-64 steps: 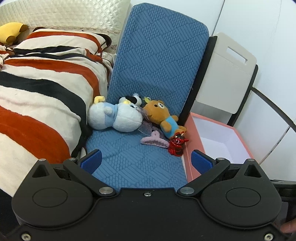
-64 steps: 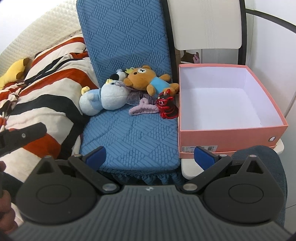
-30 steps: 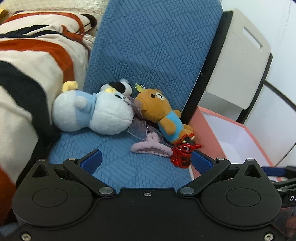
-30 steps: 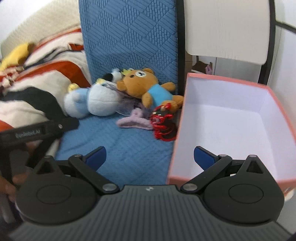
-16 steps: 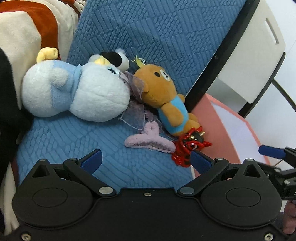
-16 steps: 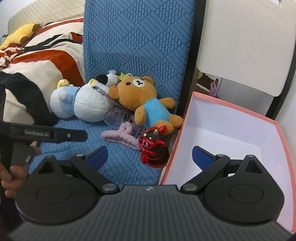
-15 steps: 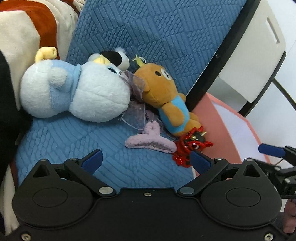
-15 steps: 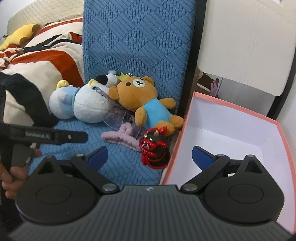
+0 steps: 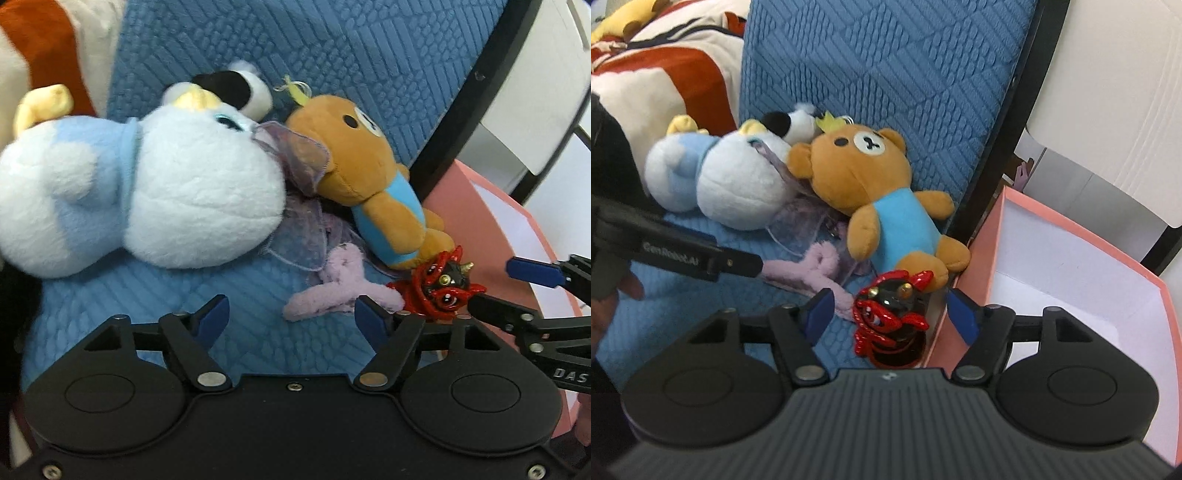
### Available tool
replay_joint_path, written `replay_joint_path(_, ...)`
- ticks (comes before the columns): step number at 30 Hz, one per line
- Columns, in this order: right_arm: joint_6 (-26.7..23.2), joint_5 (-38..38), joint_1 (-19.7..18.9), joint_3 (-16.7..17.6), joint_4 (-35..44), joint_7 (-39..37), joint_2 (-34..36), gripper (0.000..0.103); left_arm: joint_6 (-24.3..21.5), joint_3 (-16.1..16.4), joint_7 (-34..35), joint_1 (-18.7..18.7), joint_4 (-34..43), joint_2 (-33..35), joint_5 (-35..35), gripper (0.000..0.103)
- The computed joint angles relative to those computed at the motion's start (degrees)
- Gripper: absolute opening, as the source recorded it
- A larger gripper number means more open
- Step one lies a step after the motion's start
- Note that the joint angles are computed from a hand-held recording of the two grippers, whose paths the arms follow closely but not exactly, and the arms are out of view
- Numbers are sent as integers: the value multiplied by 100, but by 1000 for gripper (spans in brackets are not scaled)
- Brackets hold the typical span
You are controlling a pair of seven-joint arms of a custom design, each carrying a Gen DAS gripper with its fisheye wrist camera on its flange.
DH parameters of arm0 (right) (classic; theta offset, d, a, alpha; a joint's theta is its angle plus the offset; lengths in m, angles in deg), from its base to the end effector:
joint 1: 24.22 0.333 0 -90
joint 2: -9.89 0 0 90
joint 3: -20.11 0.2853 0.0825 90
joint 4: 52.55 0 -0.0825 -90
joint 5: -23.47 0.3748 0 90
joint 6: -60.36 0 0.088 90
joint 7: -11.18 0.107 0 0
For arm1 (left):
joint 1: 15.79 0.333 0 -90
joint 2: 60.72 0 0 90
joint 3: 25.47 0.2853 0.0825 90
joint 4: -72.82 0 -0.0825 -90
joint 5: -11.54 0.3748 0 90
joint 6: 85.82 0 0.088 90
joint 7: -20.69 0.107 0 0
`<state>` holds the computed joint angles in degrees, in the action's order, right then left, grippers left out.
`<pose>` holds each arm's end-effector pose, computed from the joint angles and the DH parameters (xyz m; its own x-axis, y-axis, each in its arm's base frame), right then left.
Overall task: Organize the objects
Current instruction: 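Grasp the red-black figurine with the right gripper while the left gripper grasps the pink hair clip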
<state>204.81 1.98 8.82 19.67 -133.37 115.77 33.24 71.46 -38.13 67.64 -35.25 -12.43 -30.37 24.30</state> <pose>0.5945 0.3855 0.5251 0.4400 -0.8760 0.1977 -0.5992 -0.4503 -0.6619 0.6259 -0.3647 0.4358 -0.0410 -0.9193 0.3914 -0.8096 -0.1990 -0.5523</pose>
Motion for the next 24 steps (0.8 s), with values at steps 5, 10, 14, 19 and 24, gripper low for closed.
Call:
replay_joint_path(5,-187,-93,26,-17,323,-318,250,69,-212,-143,426,80,466,334,-172,67)
replay_joint_path(10,-309,135,-24,58,591,-866,448,69,-317,-279,992,162,868,638,-375,58)
replay_joint_path(14,-609,386,-27,82,926,-1245,671,69,-465,-523,1540,308,1206,916,-775,54)
replay_joint_path(19,-1097,774,-68,121,1524,-1661,1041,69,-384,-572,1886,296,1307,1014,-998,48)
replay_joint_path(24,-1641,1114,-128,117,2233,-2042,1452,68,-487,-480,1981,200,1405,1050,-1081,43)
